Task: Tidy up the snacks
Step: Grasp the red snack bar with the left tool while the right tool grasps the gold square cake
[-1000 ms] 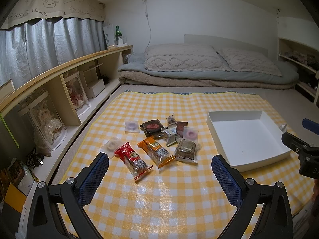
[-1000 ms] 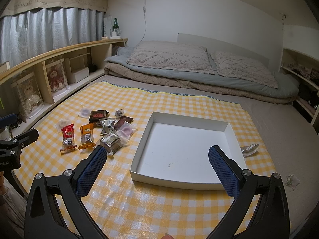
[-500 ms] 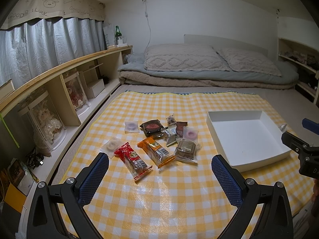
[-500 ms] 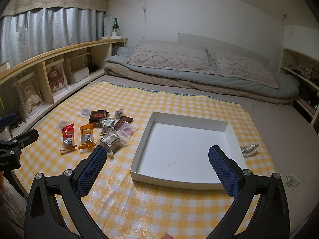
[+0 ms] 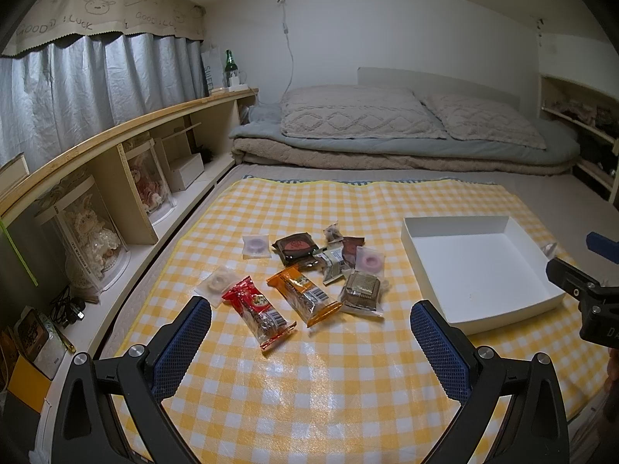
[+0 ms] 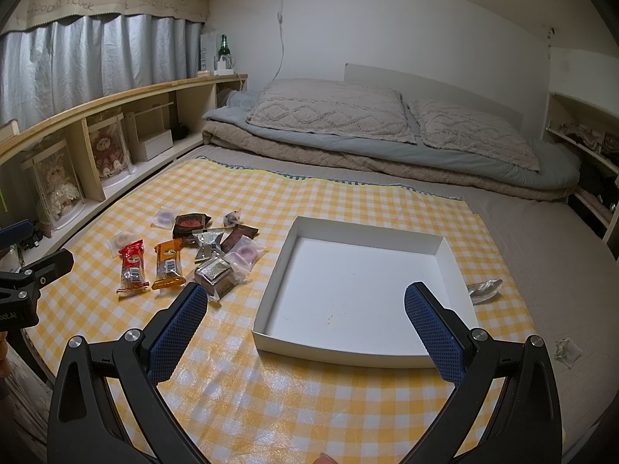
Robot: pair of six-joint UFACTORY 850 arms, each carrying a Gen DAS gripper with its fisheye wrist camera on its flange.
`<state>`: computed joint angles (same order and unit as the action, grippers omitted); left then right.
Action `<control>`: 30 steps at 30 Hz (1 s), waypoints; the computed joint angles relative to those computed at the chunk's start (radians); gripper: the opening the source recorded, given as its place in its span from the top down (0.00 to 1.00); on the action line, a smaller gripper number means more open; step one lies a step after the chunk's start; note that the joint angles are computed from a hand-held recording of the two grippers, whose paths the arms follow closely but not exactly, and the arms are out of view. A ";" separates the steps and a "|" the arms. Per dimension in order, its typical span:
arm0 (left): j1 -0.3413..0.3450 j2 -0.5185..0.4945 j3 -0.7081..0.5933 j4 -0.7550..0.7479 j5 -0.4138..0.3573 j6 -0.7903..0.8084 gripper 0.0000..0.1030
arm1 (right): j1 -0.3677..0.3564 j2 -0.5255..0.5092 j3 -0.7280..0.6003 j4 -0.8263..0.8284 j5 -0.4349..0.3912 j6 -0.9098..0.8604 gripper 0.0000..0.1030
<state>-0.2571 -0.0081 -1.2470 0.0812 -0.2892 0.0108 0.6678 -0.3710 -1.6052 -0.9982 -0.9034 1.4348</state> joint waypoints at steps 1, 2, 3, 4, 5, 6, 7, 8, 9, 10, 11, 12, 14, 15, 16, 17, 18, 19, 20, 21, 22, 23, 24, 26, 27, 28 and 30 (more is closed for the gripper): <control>0.000 0.000 -0.001 0.000 -0.001 0.000 0.00 | 0.000 -0.001 -0.002 0.001 0.000 -0.001 0.00; 0.000 0.000 -0.001 0.000 -0.001 0.000 0.00 | 0.001 -0.002 -0.004 0.001 -0.001 -0.002 0.00; 0.000 0.000 -0.001 0.000 0.000 0.000 0.00 | 0.001 -0.004 -0.006 0.001 -0.002 -0.003 0.00; 0.001 0.000 -0.001 -0.001 0.000 0.001 0.00 | 0.001 -0.005 -0.008 0.002 -0.003 -0.004 0.00; 0.001 0.000 -0.002 0.007 0.002 -0.008 0.00 | 0.002 -0.006 -0.010 0.002 -0.004 -0.004 0.00; 0.002 0.000 -0.004 0.008 0.002 -0.011 0.00 | 0.002 -0.008 -0.012 0.003 -0.004 -0.004 0.00; 0.002 -0.001 -0.006 0.014 0.002 -0.020 0.00 | 0.002 -0.009 -0.015 0.003 -0.005 -0.004 0.00; 0.003 0.001 -0.008 0.015 -0.002 -0.022 0.00 | 0.003 -0.010 -0.016 0.004 -0.005 -0.004 0.00; 0.002 -0.001 -0.012 0.023 -0.004 -0.032 0.00 | 0.003 -0.012 -0.019 0.004 -0.006 0.000 0.00; 0.001 -0.004 -0.017 0.039 -0.006 -0.045 0.00 | -0.002 -0.010 -0.012 0.000 0.003 0.007 0.00; 0.001 -0.006 -0.020 0.052 -0.005 -0.057 0.00 | -0.005 -0.006 0.000 -0.007 0.013 0.021 0.00; -0.001 -0.012 -0.026 0.079 -0.005 -0.080 0.00 | -0.006 -0.008 -0.001 -0.007 0.018 0.021 0.00; -0.003 -0.028 -0.043 0.136 -0.007 -0.130 0.00 | -0.010 -0.016 -0.017 -0.007 0.029 0.013 0.00; -0.003 -0.040 -0.058 0.170 -0.011 -0.160 0.00 | -0.017 -0.024 -0.031 -0.001 0.044 0.001 0.00; -0.004 -0.050 -0.070 0.201 -0.014 -0.189 0.00 | -0.024 -0.034 -0.053 0.011 0.050 -0.020 0.00; -0.005 -0.063 -0.085 0.239 -0.018 -0.223 0.00 | -0.030 -0.040 -0.066 0.017 0.062 -0.036 0.00; -0.004 -0.083 -0.111 0.275 -0.029 -0.258 0.00 | -0.031 -0.059 -0.092 0.020 0.066 -0.049 0.00; -0.003 -0.102 -0.133 0.286 -0.038 -0.269 0.00 | -0.035 -0.066 -0.105 0.021 0.072 -0.062 0.00; -0.003 -0.121 -0.156 0.291 -0.050 -0.278 0.00 | -0.039 -0.075 -0.123 0.023 0.078 -0.082 0.00; -0.003 -0.141 -0.180 0.297 -0.063 -0.290 0.00 | -0.046 -0.088 -0.144 0.027 0.092 -0.109 0.00; -0.001 -0.165 -0.208 0.295 -0.077 -0.297 0.00 | -0.052 -0.097 -0.159 0.035 0.102 -0.129 0.00; 0.001 -0.181 -0.230 0.285 -0.088 -0.291 0.00 | -0.061 -0.106 -0.175 0.050 0.121 -0.149 0.00; 0.005 -0.210 -0.265 0.273 -0.109 -0.290 0.00 | -0.068 -0.117 -0.194 0.069 0.134 -0.168 0.00; 0.013 -0.271 -0.342 0.230 -0.158 -0.270 0.00 | -0.087 -0.137 -0.225 0.118 0.173 -0.216 0.00; 0.019 -0.303 -0.386 0.196 -0.185 -0.248 0.00 | -0.094 -0.154 -0.249 0.136 0.184 -0.241 0.00; 0.023 -0.324 -0.414 0.178 -0.201 -0.235 0.00 | -0.101 -0.166 -0.268 0.148 0.197 -0.265 0.00; 0.025 -0.398 -0.510 0.174 -0.250 -0.246 0.00 | -0.114 -0.201 -0.314 0.164 0.216 -0.319 0.00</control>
